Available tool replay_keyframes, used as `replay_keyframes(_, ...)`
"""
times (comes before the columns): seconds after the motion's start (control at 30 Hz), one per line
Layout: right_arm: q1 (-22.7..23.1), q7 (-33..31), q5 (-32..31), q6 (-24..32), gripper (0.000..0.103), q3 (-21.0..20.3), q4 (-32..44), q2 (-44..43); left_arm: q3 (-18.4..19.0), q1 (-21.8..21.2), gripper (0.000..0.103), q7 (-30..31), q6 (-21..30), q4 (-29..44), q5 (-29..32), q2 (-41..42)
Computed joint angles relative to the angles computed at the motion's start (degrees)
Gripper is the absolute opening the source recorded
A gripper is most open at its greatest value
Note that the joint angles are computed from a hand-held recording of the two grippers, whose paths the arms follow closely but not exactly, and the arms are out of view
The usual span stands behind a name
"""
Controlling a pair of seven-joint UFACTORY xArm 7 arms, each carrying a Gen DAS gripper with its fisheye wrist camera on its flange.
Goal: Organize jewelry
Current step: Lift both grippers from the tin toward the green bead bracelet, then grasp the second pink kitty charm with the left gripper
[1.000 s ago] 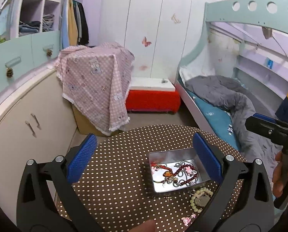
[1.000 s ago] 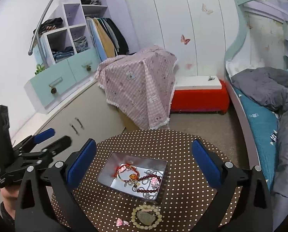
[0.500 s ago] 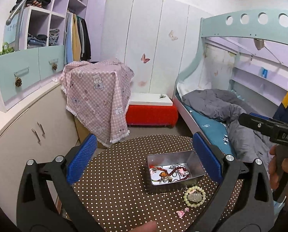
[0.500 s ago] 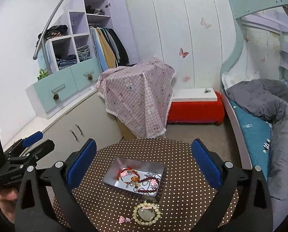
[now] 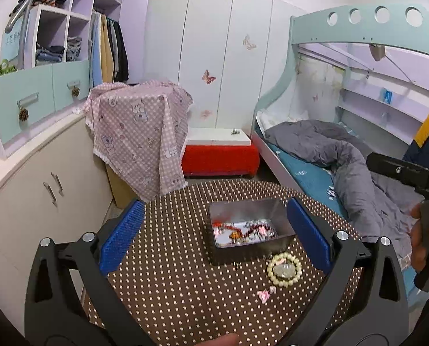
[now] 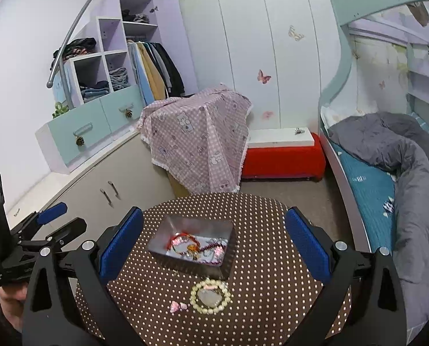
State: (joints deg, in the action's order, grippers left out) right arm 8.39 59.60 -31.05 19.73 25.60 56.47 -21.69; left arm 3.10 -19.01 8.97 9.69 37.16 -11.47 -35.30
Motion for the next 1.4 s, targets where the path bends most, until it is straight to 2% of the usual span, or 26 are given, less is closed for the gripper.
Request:
replay_keyframes(0.07,0.4,0.2,0.6,-0.1,0.095,-0.4,-1.6,-1.0,0.9,-1.1,0.097,0.8,0.2,-0.9,-0.3,-0.3)
replay_keyframes(0.5,2.8,-0.4,6.4,1.4,0.095,-1.9,-8.7,-1.4,-1.1,-2.2,0.097,2.5,2.3,-6.5,0.4,3.3)
replay_keyframes(0.73,4.5,-0.4,8.6,1.0,0.095,-3.2,-11.4,-0.7,-1.6,-3.8,0.097,5.9,2.6,-6.5,0.0,7.6)
replay_keyframes(0.93,5.2,-1.0,10.2,1.2,0.095,-4.2,-13.3,-0.7,-3.4,-4.0,0.097,9.3,2.3,-5.5,1.0,11.7)
replay_keyframes(1.0,5.3,-1.3,10.5,1.6,0.095,-4.5,-13.3,-0.3,-2.3,-5.6,0.089,11.7,3.6,-4.3,-0.3,13.0)
replay_keyframes(1.03,5.4,-1.4,10.6,1.9,0.095,-4.5,-13.4,-0.1,-1.5,-6.6,0.080,13.4,4.5,-3.7,-1.5,13.4)
replay_keyframes(1.1,5.6,-1.7,10.7,2.7,0.095,-4.7,-13.4,0.4,-0.3,-7.9,0.060,16.6,7.3,-2.2,-4.0,14.5)
replay_keyframes(1.17,5.9,-2.0,10.9,3.1,0.095,-4.8,-13.0,1.5,0.9,-9.0,0.031,20.6,8.9,-1.0,-8.0,15.1)
replay_keyframes(1.27,6.6,-2.4,10.5,3.7,0.095,-5.0,-12.3,3.2,0.2,-8.1,0.021,23.6,9.9,-0.9,-11.2,14.6)
replay_keyframes(1.4,7.6,-2.8,8.2,5.0,0.093,-4.8,-10.1,6.7,-2.2,-4.2,0.021,21.4,9.6,-2.1,-11.2,13.2)
